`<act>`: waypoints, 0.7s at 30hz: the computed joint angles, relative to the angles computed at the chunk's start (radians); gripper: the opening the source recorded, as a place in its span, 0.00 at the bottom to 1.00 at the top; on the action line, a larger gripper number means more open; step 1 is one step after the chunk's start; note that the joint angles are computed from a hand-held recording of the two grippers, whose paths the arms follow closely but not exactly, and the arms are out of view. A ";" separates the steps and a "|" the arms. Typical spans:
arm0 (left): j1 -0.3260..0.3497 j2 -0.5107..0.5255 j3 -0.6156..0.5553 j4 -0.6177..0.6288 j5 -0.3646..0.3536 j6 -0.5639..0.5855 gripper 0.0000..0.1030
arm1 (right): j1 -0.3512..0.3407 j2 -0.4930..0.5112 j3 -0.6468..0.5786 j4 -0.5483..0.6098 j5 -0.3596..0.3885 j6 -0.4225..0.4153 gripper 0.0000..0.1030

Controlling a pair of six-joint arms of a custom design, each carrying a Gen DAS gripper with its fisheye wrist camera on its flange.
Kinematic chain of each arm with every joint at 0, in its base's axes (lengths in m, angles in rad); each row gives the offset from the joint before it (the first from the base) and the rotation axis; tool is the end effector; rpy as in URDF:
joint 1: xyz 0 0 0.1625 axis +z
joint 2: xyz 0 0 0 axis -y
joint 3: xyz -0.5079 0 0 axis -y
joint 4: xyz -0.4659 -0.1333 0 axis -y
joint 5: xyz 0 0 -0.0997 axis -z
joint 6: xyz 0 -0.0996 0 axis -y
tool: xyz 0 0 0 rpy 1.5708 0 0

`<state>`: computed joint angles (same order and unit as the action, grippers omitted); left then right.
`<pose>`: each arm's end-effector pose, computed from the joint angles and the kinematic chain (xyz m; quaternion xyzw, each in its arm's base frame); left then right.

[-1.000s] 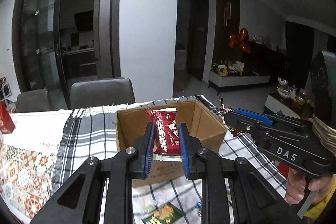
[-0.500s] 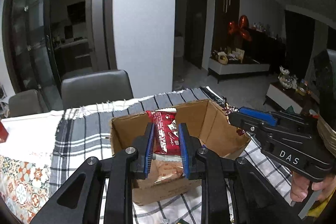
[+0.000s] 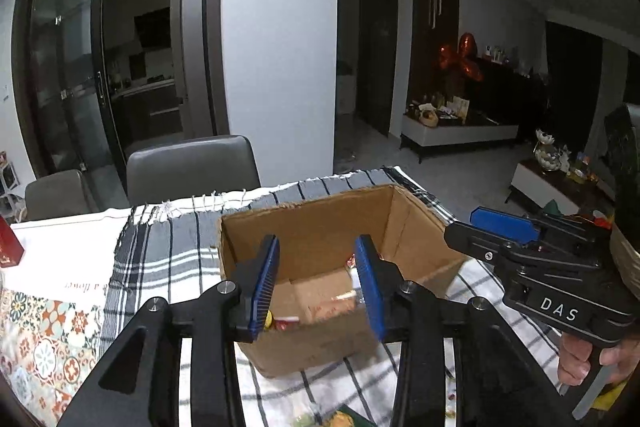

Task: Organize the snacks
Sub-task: 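Move both open tools back toward the remaining snacks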

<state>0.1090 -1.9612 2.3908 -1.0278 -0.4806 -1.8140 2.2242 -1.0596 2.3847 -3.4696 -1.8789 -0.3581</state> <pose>-0.2228 -0.2473 0.3298 0.1061 0.7867 -0.4842 0.3680 0.3840 -0.3320 0.1280 0.4212 -0.8502 0.2982 0.1044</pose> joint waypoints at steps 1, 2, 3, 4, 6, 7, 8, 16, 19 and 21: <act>-0.021 0.001 0.004 0.008 -0.012 -0.016 0.37 | 0.003 -0.011 0.014 -0.007 -0.006 0.004 0.38; -0.037 0.005 0.005 0.019 -0.023 -0.032 0.37 | 0.002 -0.021 0.024 -0.011 -0.005 0.005 0.38; -0.059 0.008 0.009 0.026 -0.037 -0.048 0.37 | 0.004 -0.031 0.034 -0.010 -0.007 0.005 0.38; -0.075 0.014 0.011 0.027 -0.046 -0.059 0.37 | 0.006 -0.046 0.050 -0.012 -0.011 0.008 0.38; -0.113 0.023 0.018 0.034 -0.071 -0.083 0.37 | 0.004 -0.072 0.074 -0.013 -0.008 0.013 0.38; -0.127 0.030 0.020 0.037 -0.078 -0.092 0.37 | 0.004 -0.077 0.081 -0.017 -0.011 0.017 0.38; -0.144 0.033 0.025 0.035 -0.086 -0.099 0.37 | 0.005 -0.093 0.099 -0.023 -0.018 0.027 0.38; -0.249 0.065 0.072 -0.052 -0.153 -0.106 0.37 | -0.011 -0.193 0.193 -0.020 -0.033 0.107 0.38; -0.276 0.071 0.092 -0.092 -0.176 -0.104 0.37 | -0.012 -0.207 0.228 -0.050 -0.064 0.114 0.38; -0.289 0.073 0.109 -0.122 -0.190 -0.101 0.37 | -0.013 -0.213 0.252 -0.076 -0.087 0.114 0.38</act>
